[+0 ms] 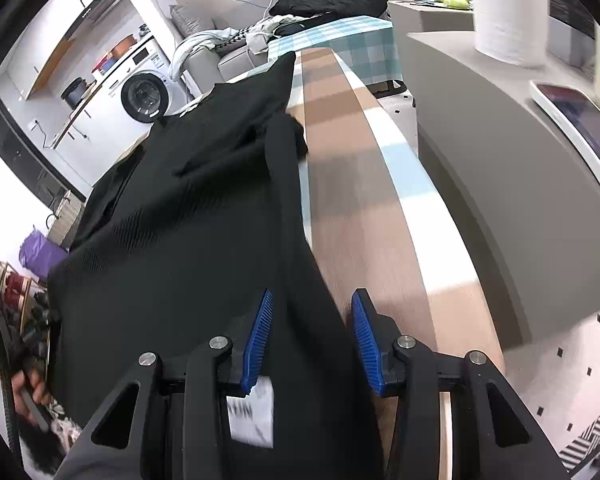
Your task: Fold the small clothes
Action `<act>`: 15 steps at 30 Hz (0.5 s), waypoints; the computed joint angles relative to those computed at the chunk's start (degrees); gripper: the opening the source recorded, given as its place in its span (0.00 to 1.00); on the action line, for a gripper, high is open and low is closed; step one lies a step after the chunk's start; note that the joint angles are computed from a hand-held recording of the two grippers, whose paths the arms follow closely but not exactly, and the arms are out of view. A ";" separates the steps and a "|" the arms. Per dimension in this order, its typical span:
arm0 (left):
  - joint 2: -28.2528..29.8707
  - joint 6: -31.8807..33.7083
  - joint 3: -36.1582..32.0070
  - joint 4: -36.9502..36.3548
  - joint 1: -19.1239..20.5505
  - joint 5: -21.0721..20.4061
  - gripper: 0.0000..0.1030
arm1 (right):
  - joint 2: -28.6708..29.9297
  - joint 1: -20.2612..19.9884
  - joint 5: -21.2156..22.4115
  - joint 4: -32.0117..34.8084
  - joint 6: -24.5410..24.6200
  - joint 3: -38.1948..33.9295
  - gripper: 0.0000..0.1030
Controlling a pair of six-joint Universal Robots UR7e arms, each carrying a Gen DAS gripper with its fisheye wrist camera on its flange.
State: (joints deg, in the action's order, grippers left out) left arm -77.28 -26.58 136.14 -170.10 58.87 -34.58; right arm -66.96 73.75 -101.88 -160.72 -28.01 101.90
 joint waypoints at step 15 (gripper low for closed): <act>-3.65 3.58 4.72 -0.06 -4.96 1.31 0.56 | -9.05 -5.70 8.22 -8.67 -12.62 14.32 0.42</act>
